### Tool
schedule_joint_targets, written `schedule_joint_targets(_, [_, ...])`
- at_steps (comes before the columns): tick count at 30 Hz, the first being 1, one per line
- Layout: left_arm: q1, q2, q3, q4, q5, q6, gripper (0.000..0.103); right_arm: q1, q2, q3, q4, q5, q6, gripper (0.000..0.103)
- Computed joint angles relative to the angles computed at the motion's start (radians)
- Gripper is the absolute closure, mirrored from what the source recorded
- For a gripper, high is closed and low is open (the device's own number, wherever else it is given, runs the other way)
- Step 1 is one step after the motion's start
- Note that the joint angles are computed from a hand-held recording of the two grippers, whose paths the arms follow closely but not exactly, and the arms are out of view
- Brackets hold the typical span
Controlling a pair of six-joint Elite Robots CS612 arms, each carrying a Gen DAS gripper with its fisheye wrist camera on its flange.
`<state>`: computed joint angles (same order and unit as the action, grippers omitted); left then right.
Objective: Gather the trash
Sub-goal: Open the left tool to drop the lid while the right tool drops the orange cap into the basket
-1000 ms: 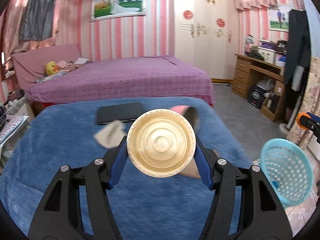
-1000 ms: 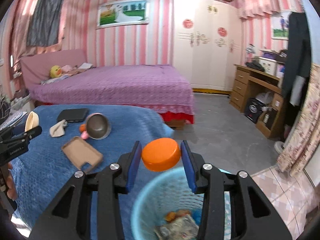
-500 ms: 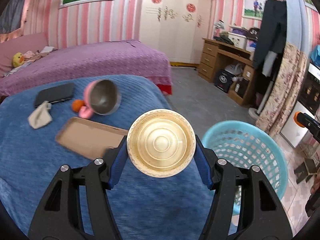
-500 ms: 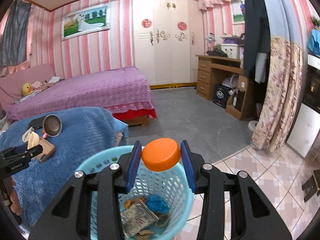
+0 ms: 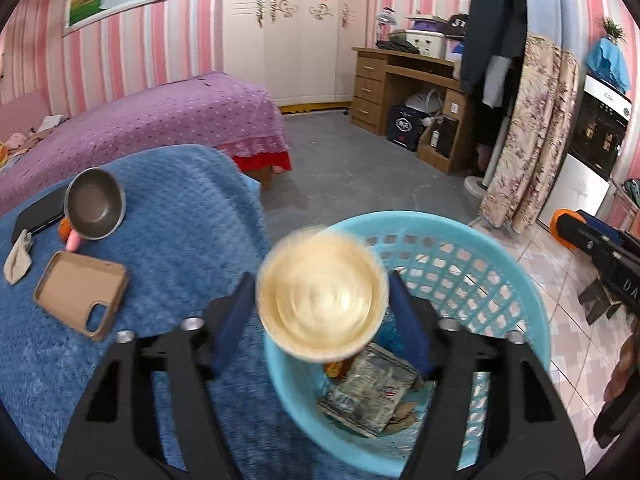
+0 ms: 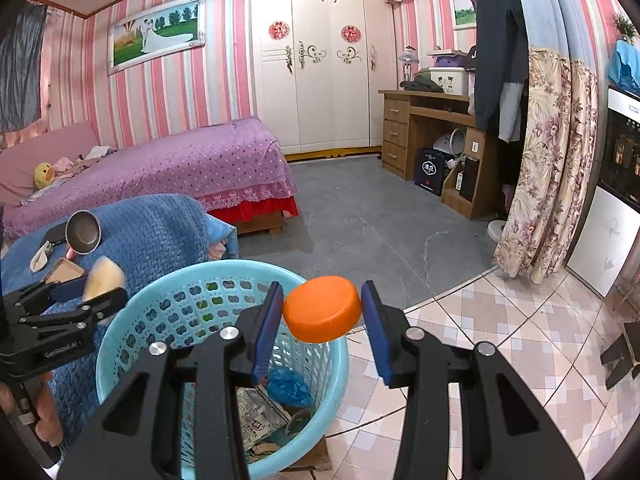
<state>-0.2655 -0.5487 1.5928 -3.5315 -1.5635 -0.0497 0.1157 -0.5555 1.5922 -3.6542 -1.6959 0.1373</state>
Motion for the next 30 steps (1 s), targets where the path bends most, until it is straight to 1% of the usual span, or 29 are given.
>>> schedule_joint_targets(1, [-0.002,0.0,0.001,-0.011,0.007,0.001,0.017,0.0,0.0,-0.001,0.001,-0.001,-0.004,0.063])
schedule_joint_targets(4, [-0.004,-0.001,0.008,-0.047,0.043,0.015,0.01,0.003,0.0,-0.001,-0.001,-0.005,-0.014,0.063])
schedule_joint_targets(9, [0.016,-0.009,0.011,-0.025,0.071,0.001,0.008,0.006,0.007,-0.009,0.006,0.0,-0.003,0.062])
schedule_joint_targets(14, [0.033,-0.012,0.014,-0.034,0.112,-0.001,0.006,0.015,0.018,-0.023,0.017,0.005,0.002,0.062])
schedule_joint_targets(17, [0.046,-0.015,0.016,-0.036,0.118,-0.006,0.006,0.021,0.023,-0.036,0.028,0.01,0.005,0.062])
schedule_joint_targets(21, [0.055,-0.017,0.024,-0.05,0.135,-0.008,0.006,0.034,0.029,-0.059,0.042,0.007,-0.012,0.062])
schedule_joint_targets(22, [0.059,-0.018,0.026,-0.051,0.132,-0.009,0.006,0.038,0.029,-0.063,0.042,0.006,-0.016,0.058])
schedule_joint_targets(23, [0.062,-0.019,0.027,-0.052,0.132,-0.009,0.006,0.039,0.03,-0.064,0.04,0.006,-0.017,0.045])
schedule_joint_targets(24, [0.064,-0.02,0.026,-0.054,0.133,-0.01,0.006,0.042,0.031,-0.067,0.034,0.001,-0.014,0.035])
schedule_joint_targets(25, [0.068,-0.021,0.027,-0.057,0.134,-0.013,0.006,0.045,0.032,-0.067,0.026,-0.004,-0.01,0.023])
schedule_joint_targets(26, [0.069,-0.021,0.028,-0.06,0.134,-0.015,0.006,0.047,0.033,-0.068,0.016,-0.008,-0.002,0.02])
schedule_joint_targets(27, [0.073,-0.022,0.03,-0.064,0.131,-0.018,0.006,0.048,0.033,-0.068,0.015,-0.011,0.007,0.018])
schedule_joint_targets(29, [0.08,-0.023,0.034,-0.074,0.126,-0.027,0.006,0.05,0.033,-0.069,0.024,-0.011,0.024,0.01])
schedule_joint_targets(30, [0.084,-0.024,0.036,-0.076,0.123,-0.029,0.006,0.051,0.034,-0.07,0.027,-0.014,0.034,0.009])
